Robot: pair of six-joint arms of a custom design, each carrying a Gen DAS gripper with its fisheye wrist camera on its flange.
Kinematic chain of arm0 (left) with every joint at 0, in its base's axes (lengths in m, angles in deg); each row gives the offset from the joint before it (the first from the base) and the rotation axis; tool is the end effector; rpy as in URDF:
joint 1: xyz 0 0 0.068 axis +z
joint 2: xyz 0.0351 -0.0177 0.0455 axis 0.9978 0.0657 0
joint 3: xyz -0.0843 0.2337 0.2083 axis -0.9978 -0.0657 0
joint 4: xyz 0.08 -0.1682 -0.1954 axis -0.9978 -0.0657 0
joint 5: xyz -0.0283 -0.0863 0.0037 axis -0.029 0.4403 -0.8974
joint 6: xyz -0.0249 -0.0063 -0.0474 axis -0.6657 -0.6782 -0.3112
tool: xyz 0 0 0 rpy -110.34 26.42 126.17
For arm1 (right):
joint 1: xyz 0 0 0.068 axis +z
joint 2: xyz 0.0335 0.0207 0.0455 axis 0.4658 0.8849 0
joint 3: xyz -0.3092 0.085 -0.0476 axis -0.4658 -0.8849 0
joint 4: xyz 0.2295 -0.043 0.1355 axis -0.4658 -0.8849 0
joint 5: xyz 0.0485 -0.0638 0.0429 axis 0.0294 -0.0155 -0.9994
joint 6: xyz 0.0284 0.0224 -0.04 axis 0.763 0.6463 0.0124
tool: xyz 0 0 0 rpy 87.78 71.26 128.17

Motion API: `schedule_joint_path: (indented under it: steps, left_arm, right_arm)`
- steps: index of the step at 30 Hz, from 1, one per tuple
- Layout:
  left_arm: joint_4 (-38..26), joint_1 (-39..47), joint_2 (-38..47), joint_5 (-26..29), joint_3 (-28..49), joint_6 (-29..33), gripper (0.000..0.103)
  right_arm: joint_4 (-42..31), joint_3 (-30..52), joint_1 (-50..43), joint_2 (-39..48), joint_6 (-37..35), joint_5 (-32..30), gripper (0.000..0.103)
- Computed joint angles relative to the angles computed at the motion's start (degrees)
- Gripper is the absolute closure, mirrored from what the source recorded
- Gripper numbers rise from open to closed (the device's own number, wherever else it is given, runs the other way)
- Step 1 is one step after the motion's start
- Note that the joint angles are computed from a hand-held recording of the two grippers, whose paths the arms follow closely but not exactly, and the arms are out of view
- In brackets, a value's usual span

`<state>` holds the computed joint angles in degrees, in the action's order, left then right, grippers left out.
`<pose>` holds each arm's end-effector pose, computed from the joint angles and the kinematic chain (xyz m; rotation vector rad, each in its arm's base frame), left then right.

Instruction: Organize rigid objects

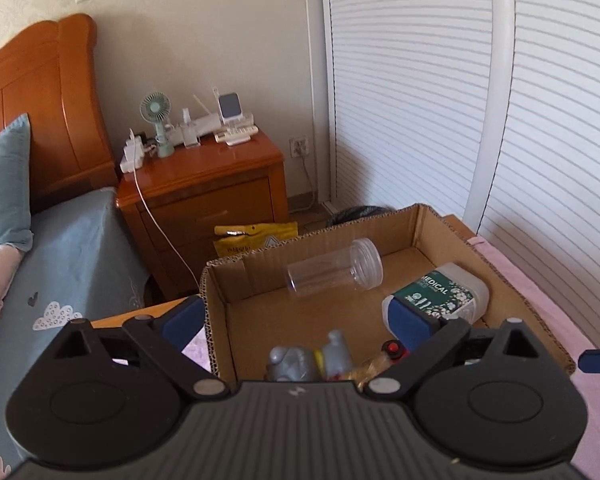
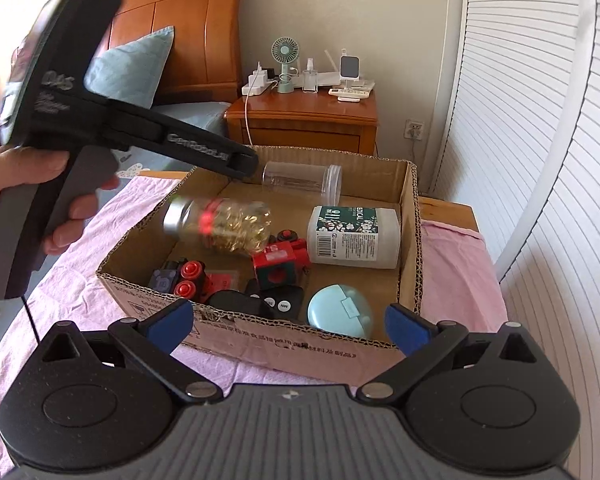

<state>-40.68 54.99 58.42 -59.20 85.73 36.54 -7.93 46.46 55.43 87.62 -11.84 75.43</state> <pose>0.3460 -0.1999 0.2627 0.3551 2.2094 -0.0780 0.2598 0.1311 0.2994 -0.3349 2.3667 0.1450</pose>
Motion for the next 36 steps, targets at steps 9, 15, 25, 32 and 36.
schedule_joint_path:
  steps: [9,15,25,32,36]
  left_arm:
    - [-8.04,-6.17,-15.15,-8.35,-10.7,-9.6,0.003]
    - [-17.24,-13.31,-20.29,-15.22,-15.19,-20.5,0.003]
    - [-27.09,-22.51,-21.74,-22.98,-14.77,-30.62,0.003]
    - [-28.92,-24.09,-21.94,-23.25,-13.86,-32.82,0.003]
    - [-29.21,-24.68,-22.19,-23.47,-13.62,-33.56,0.003]
  right_arm:
    - [-8.53,1.86,4.74,-2.36,7.03,7.09,0.0]
    - [-15.61,2.04,9.01,-3.87,15.44,11.9,0.0]
    - [-20.91,0.9,13.9,-7.99,24.33,16.13,0.0]
    - [-21.72,0.98,14.19,-9.08,24.96,17.44,0.0]
    - [-22.01,1.14,14.76,-9.55,25.13,18.56,0.0]
